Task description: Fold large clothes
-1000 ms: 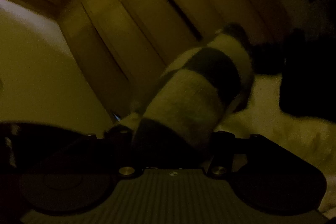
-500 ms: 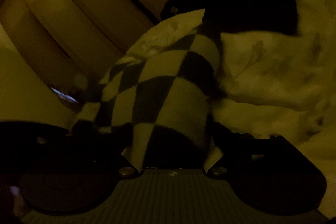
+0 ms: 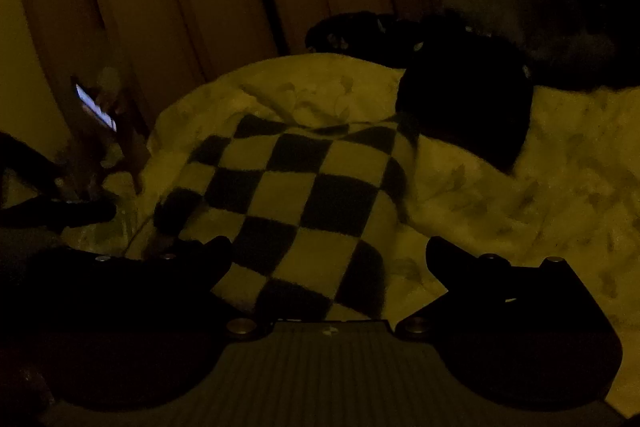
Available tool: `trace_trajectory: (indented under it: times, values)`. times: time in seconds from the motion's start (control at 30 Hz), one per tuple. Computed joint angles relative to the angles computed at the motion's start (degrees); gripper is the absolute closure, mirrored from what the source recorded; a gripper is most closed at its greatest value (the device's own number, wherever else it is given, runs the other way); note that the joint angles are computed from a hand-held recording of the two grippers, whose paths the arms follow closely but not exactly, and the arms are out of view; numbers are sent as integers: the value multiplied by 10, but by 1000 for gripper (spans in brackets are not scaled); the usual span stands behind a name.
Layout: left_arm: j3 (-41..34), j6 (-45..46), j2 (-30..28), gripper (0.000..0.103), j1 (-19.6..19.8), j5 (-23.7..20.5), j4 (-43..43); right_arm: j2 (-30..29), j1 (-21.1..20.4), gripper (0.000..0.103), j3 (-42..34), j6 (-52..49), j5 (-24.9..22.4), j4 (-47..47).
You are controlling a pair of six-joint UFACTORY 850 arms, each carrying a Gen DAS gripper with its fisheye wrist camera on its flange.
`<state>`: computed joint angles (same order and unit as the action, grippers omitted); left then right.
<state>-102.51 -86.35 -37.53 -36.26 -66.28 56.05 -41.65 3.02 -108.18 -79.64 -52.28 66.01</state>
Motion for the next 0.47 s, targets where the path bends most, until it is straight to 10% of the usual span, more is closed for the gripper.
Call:
trace_trajectory:
  times: [0.47]
  values:
    - [7,12,1,0,-2,17,-10,11,4,0,20,10,43,-7]
